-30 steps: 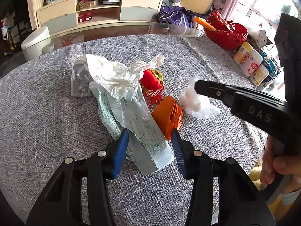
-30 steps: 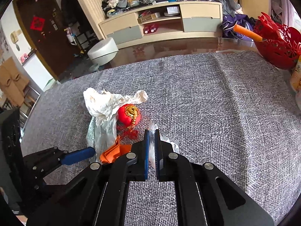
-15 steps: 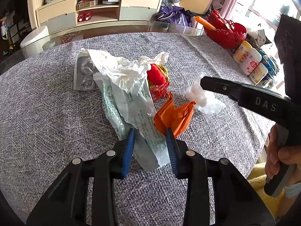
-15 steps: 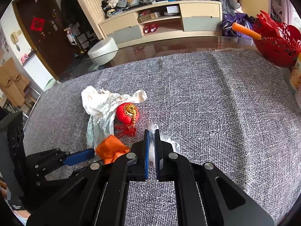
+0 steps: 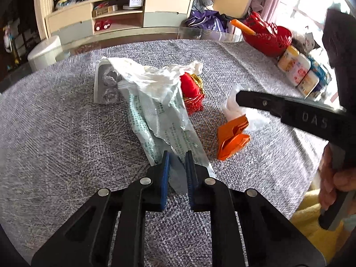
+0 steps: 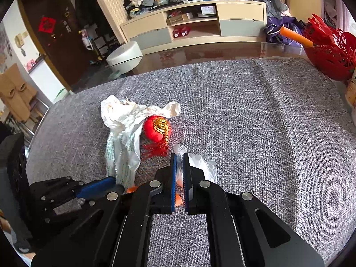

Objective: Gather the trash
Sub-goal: 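Grasp the white printed packet with the left tool while the right tool grasps the clear plastic, then lower the packet and clear plastic into the grey bin and release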

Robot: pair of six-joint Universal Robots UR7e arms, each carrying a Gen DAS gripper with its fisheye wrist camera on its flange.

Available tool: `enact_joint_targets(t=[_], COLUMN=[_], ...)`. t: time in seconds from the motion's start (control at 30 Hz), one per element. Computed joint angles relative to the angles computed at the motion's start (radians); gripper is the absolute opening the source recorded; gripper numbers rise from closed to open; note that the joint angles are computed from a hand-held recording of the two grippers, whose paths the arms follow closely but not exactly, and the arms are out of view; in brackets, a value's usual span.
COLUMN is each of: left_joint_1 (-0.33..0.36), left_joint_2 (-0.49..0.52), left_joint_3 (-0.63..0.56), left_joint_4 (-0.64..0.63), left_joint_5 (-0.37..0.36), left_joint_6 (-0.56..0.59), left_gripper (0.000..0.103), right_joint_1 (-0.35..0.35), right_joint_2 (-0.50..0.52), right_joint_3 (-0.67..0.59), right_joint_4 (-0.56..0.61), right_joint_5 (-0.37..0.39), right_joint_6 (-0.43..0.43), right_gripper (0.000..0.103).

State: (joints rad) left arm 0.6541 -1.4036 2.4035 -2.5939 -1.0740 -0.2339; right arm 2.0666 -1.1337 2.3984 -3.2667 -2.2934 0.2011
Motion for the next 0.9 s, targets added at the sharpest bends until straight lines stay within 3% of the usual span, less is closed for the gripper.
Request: enact_joint_targets(t=[0.23, 0.43, 0.9], left_joint_1=[-0.009, -0.032, -0.196], left_joint_2=[-0.003, -0.059, -0.393], left_joint_3=[0.007, 0.028, 0.094], left_joint_4=[-0.006, 0.054, 0.369], left_joint_5=[-0.001, 0.009, 0.085], left_joint_6=[0.004, -0.017, -0.204], left_gripper=[0.000, 0.000, 0.000], right_joint_1=[-0.001, 0.020, 0.155], right_joint_2=[-0.005, -0.022, -0.040], right_joint_3=[0.008, 0.027, 0.058], right_joint_4=[-0.015, -0.031, 0.003], right_joint_5=[0.007, 0.002, -0.028], right_joint_6=[-0.005, 0.001, 0.108], right_gripper=[0.007, 0.007, 0.007])
